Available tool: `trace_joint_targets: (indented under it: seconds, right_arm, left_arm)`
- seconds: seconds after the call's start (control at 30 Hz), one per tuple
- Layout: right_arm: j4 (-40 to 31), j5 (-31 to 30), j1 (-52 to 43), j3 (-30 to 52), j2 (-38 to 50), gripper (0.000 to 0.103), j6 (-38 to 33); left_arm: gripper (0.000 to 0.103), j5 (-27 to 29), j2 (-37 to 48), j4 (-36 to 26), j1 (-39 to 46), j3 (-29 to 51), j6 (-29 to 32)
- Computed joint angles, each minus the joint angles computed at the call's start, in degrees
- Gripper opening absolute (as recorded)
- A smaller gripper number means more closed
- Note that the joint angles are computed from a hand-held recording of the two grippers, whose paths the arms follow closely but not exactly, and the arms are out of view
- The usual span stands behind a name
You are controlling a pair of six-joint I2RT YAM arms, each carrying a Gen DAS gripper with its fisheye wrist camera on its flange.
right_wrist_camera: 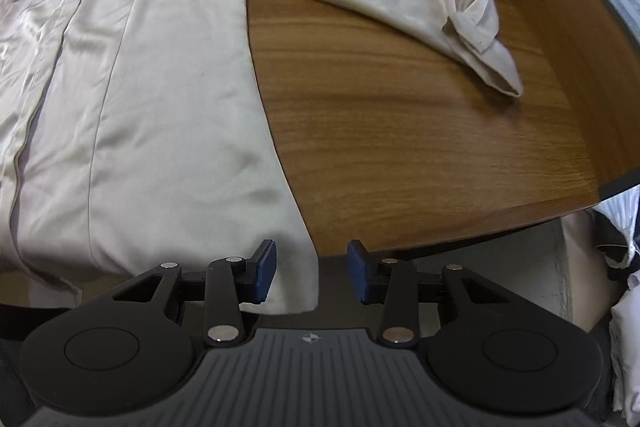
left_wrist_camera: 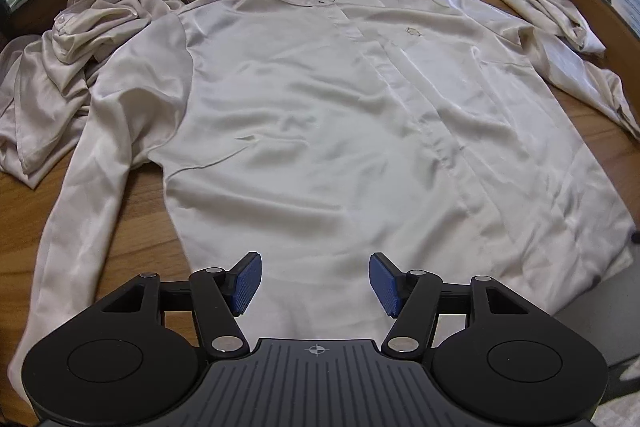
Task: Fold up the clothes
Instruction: 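Move the open right gripper to the shirt's side edge near a sleeve, then grasp the sleeve cuff with the right gripper and lift it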
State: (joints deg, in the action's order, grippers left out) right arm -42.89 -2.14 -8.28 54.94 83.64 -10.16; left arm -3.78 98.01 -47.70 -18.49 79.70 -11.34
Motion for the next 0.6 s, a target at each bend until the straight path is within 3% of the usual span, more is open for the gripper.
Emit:
trace_joint_targets:
  seconds: [0.07, 0.17, 0.2, 0.37, 0.6]
  right_arm:
    - [-0.8, -3.0, -2.2, 0.6, 1.5, 0.042, -2.6]
    - [-2.7, -7.4, -4.5, 1.6, 3.4, 0.01, -6.4]
    - [-3.0, -8.1, -4.8, 1.6, 3.7, 0.004, -7.6]
    - [-5.4, -10.7, -6.5, 3.0, 5.6, 0.001, -10.5]
    - [-6.5, -11.1, -7.0, 1.3, 5.0, 0.001, -8.7]
  left_arm:
    - [0.063, -1.2, 1.2, -1.0, -1.6, 1.6, -4.3]
    - [0.063, -2.9, 2.6, -2.6, -3.4, 3.5, -10.8]
    - [0.063, -3.7, 2.6, -3.0, -3.9, 3.7, -12.5]
    - [0.063, -5.5, 1.4, -5.0, -5.9, 3.5, -18.2]
    - [0.063, -6.2, -1.0, -5.7, -7.1, 1.3, -13.4]
